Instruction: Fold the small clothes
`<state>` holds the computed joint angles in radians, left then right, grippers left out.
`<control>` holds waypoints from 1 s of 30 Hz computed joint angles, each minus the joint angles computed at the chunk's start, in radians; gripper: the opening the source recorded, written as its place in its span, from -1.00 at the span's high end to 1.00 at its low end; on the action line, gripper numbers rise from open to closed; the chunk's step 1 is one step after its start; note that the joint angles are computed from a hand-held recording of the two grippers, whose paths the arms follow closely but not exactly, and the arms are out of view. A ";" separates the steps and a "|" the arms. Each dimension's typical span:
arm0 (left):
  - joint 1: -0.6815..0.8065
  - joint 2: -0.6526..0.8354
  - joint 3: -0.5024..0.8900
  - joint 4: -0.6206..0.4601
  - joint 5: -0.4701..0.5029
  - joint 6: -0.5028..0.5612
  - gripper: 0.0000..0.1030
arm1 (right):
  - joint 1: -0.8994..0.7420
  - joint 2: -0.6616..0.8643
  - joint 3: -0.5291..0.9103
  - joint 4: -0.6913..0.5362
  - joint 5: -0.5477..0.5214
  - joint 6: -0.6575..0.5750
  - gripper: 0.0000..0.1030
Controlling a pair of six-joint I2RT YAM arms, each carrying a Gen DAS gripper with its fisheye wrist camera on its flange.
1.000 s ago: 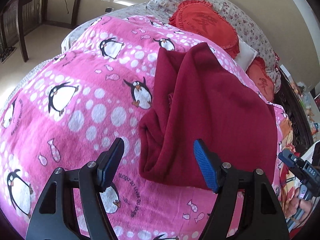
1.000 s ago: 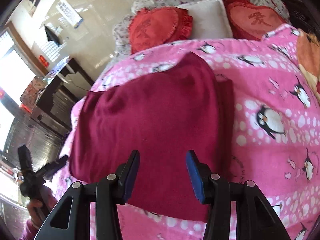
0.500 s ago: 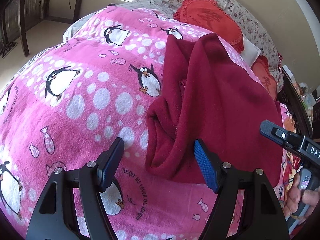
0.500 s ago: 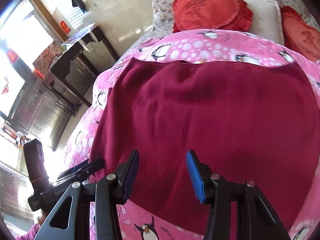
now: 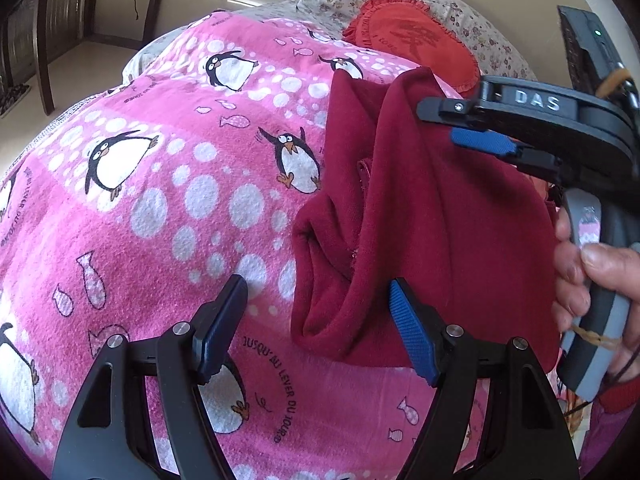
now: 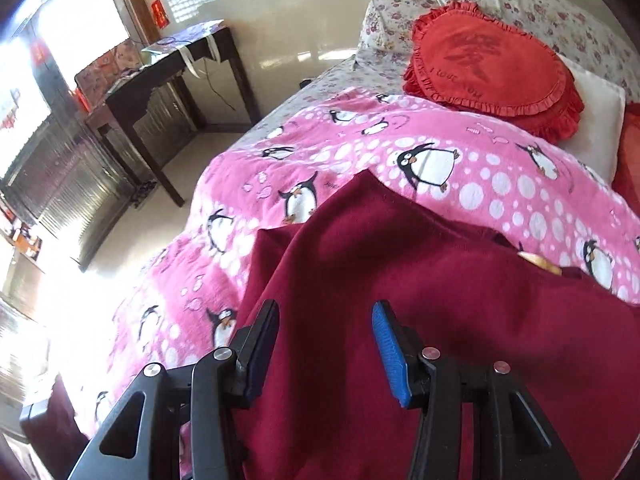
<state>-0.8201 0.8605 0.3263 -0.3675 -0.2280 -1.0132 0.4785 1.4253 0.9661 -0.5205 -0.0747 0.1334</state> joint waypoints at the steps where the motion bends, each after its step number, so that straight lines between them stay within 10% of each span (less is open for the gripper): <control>1: 0.000 -0.003 -0.002 0.002 0.001 0.001 -0.43 | 0.002 0.023 0.016 0.009 0.003 0.001 0.09; 17: -0.031 0.031 0.005 0.017 -0.034 -0.005 -0.54 | 0.001 0.274 0.216 -0.005 0.027 0.016 0.02; 30: -0.048 0.025 -0.004 0.017 -0.056 -0.017 -0.54 | 0.160 0.377 0.315 -0.114 0.200 0.003 -0.77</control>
<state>-0.8681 0.8853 0.3224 -0.3505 -0.2837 -1.0299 0.6383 1.8021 1.2814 -0.6343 0.1253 0.1366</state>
